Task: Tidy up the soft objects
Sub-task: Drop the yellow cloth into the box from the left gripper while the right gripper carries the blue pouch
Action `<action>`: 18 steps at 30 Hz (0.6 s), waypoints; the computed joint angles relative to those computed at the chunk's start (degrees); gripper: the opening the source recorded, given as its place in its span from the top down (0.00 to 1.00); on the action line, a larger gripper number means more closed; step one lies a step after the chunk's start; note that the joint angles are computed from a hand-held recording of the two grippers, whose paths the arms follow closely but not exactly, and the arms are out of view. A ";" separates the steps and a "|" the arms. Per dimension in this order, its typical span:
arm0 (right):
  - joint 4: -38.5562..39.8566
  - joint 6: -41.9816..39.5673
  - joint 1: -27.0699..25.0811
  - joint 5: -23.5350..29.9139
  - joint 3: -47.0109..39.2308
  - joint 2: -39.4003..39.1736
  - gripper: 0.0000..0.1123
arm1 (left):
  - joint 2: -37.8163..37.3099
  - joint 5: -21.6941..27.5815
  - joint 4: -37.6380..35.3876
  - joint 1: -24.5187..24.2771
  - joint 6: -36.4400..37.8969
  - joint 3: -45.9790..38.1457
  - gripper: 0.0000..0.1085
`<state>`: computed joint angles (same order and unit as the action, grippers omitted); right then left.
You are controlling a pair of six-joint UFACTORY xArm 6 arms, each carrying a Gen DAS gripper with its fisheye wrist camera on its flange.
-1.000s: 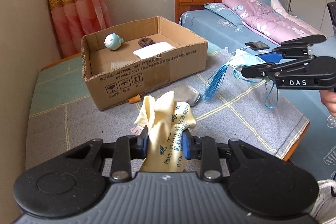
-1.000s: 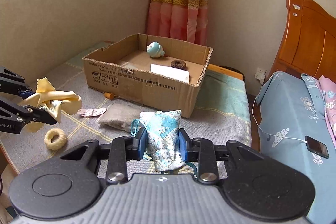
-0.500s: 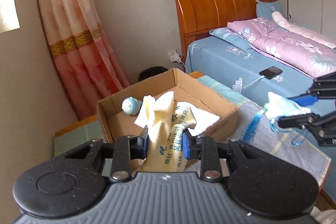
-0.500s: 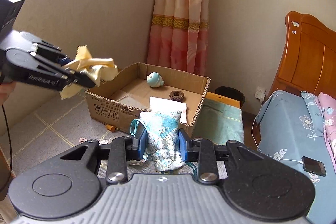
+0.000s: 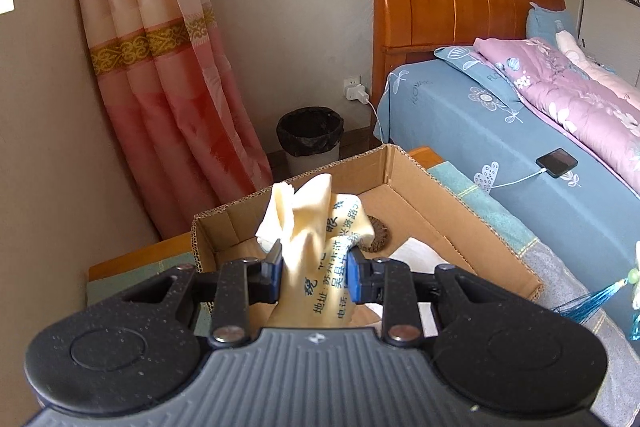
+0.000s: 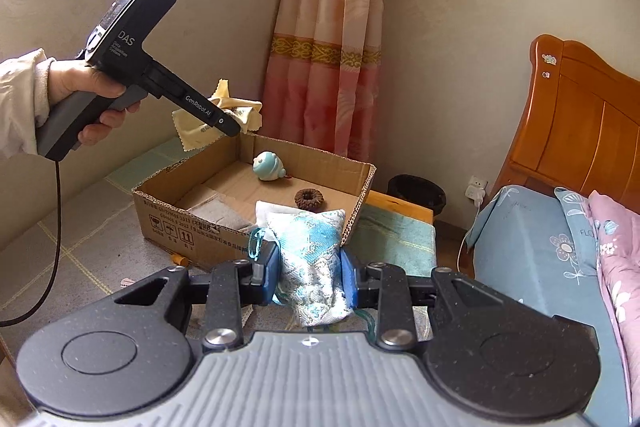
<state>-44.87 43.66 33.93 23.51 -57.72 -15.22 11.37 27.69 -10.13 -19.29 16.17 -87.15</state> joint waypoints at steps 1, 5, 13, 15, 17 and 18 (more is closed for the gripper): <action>-0.08 -0.10 -0.09 0.02 -0.16 0.15 0.68 | 0.57 0.45 -0.30 0.17 -0.28 -0.87 0.73; -0.50 0.02 -0.25 -0.42 -0.49 0.52 0.68 | 3.11 1.22 2.71 0.50 -3.38 -4.31 0.38; -1.35 0.76 -0.12 -0.05 -0.18 0.25 0.68 | 0.47 -5.13 7.15 0.52 -7.82 0.44 0.12; -1.23 0.64 -0.18 -0.18 -0.31 0.36 0.68 | -1.29 -6.21 8.32 0.40 -7.95 2.79 0.12; -0.99 0.51 -0.19 -0.22 -0.56 0.50 0.68 | -3.76 -7.18 9.27 0.30 -7.75 6.12 0.10; -0.90 0.50 -0.20 -0.30 -0.63 0.55 0.68 | -5.22 -7.62 10.34 0.13 -8.29 8.02 0.09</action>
